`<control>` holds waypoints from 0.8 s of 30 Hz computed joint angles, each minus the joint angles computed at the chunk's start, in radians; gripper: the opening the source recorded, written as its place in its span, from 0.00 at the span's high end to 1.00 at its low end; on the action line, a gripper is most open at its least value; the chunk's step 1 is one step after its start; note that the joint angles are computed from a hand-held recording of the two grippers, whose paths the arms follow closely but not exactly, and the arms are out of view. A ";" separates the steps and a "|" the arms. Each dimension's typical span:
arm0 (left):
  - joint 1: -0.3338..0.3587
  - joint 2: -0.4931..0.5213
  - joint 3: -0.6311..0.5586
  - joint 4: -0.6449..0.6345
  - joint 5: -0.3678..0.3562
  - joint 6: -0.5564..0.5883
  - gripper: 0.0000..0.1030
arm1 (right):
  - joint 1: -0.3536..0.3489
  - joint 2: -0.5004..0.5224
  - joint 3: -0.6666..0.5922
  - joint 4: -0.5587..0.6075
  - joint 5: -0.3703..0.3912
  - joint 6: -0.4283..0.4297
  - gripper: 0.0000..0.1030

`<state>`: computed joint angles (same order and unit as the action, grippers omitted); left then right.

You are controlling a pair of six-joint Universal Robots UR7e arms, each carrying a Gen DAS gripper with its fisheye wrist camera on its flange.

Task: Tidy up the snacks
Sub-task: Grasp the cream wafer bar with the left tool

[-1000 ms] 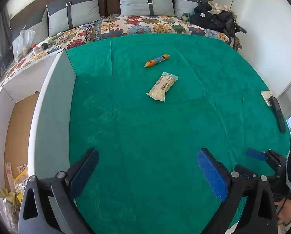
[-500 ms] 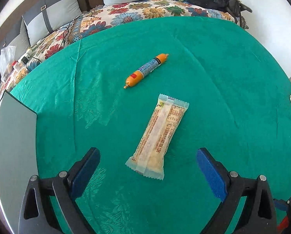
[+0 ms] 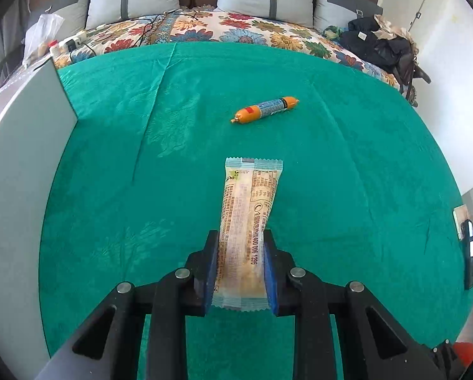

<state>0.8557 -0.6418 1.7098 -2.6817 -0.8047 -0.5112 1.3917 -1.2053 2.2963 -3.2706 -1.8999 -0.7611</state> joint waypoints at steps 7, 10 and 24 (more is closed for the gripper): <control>-0.091 -0.148 0.275 -0.021 0.125 -0.128 0.75 | 0.019 0.040 0.012 -0.091 -0.050 -0.054 0.19; -0.086 -0.162 0.327 -0.053 0.134 -0.145 0.72 | 0.024 0.064 0.025 -0.153 -0.062 -0.089 0.16; -0.058 -0.078 0.360 -0.214 0.295 -0.026 0.00 | 0.005 0.079 0.048 -0.234 -0.012 -0.121 0.13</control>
<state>0.7973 -0.7195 2.0694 -2.8958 -0.5100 -0.5369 1.3966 -1.1261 2.3440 -3.5046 -1.9114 -0.8821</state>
